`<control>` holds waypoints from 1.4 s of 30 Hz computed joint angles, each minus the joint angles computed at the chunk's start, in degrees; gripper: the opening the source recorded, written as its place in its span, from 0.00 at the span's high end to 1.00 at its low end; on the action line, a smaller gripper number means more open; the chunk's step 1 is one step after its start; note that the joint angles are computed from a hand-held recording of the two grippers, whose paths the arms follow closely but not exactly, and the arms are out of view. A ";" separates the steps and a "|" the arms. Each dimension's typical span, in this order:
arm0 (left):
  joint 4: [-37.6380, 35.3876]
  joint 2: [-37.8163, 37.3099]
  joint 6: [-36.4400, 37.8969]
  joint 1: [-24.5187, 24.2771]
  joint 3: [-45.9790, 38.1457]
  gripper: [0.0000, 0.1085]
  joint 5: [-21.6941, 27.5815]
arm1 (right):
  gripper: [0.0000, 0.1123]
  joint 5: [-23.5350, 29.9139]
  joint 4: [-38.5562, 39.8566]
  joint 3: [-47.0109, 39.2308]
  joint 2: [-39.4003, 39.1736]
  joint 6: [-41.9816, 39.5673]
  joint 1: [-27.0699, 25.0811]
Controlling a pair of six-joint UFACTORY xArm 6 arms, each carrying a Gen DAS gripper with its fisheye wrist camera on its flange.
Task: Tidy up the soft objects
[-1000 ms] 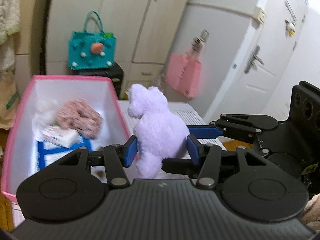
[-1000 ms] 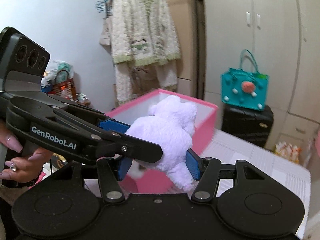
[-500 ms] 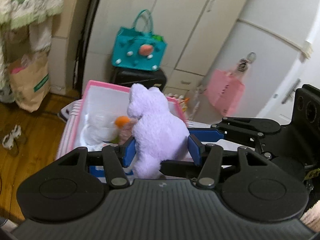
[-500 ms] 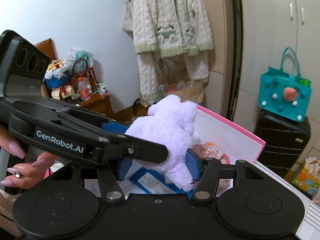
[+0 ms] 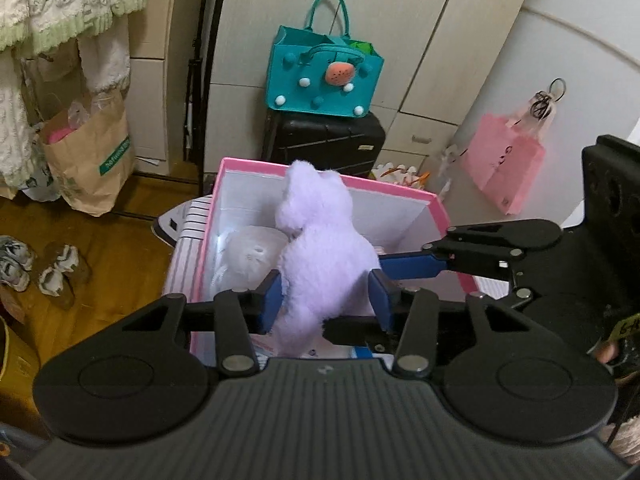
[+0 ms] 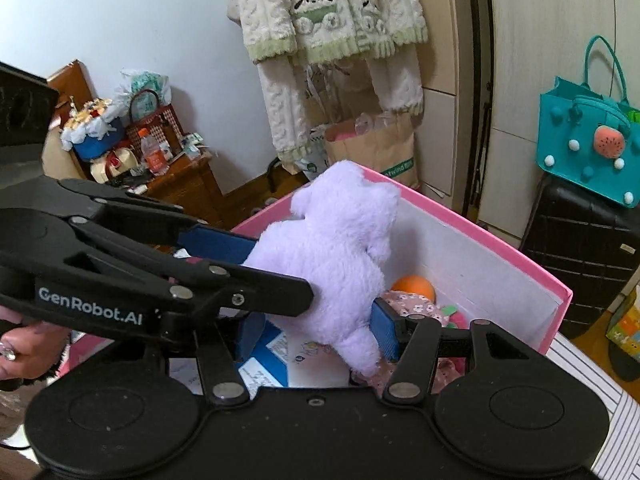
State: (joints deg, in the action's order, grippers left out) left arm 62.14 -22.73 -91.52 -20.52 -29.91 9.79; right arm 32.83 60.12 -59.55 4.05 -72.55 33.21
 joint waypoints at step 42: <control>-0.88 -14.19 -7.07 -43.09 -2.11 0.30 49.19 | 0.29 0.31 1.12 36.22 -51.53 -2.81 -7.73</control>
State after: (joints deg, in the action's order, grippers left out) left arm 61.27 -36.92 -98.59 -63.61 -32.02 58.98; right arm 33.14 61.24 -23.33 -47.48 -75.36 25.48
